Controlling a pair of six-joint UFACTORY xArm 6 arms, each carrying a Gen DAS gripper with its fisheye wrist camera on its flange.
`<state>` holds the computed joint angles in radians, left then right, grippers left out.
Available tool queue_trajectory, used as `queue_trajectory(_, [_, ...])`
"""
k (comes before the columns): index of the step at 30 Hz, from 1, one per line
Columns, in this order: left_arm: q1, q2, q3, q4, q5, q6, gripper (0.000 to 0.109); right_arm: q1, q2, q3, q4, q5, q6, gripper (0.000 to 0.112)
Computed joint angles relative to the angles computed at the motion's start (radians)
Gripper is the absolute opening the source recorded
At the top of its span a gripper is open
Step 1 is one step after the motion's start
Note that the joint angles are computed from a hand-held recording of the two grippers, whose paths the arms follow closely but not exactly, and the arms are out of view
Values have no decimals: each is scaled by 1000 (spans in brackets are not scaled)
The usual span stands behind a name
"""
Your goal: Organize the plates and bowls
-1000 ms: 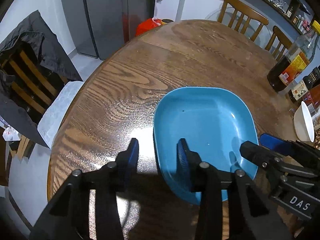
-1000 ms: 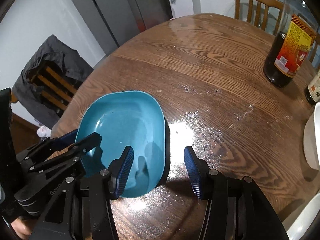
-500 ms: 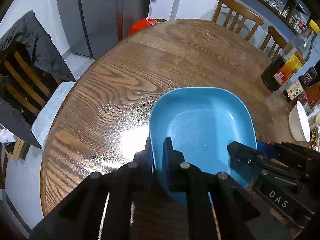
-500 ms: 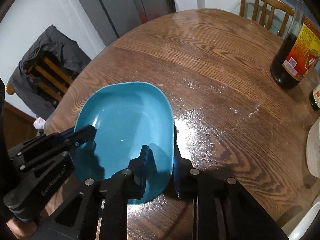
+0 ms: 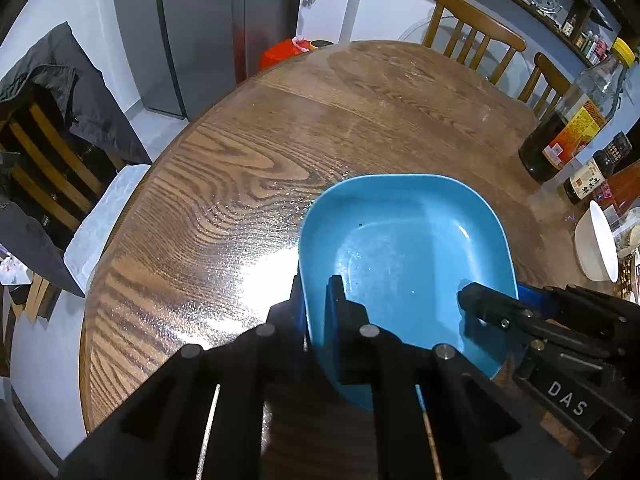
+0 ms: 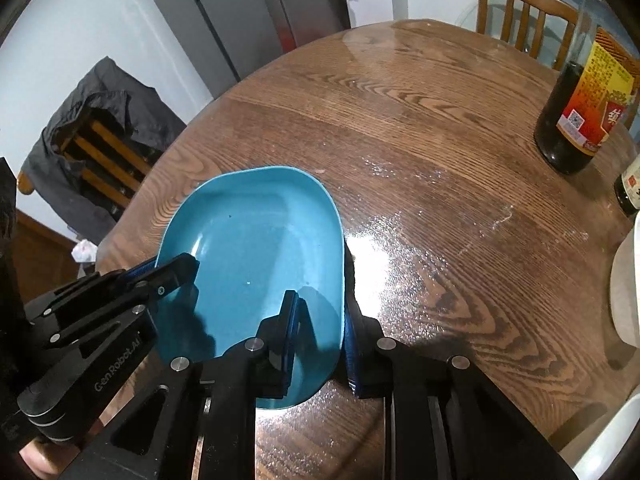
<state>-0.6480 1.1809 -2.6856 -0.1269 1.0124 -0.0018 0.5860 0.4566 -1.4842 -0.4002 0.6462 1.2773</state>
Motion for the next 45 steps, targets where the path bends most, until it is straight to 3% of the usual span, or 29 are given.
queue_trajectory(11, [-8, -192, 322, -6, -159, 21, 10, 12, -62, 56, -47, -10, 53, 23])
queue_trajectory(45, [-81, -648, 992, 16, -464, 27, 10, 155, -365, 358, -246, 3, 351, 23])
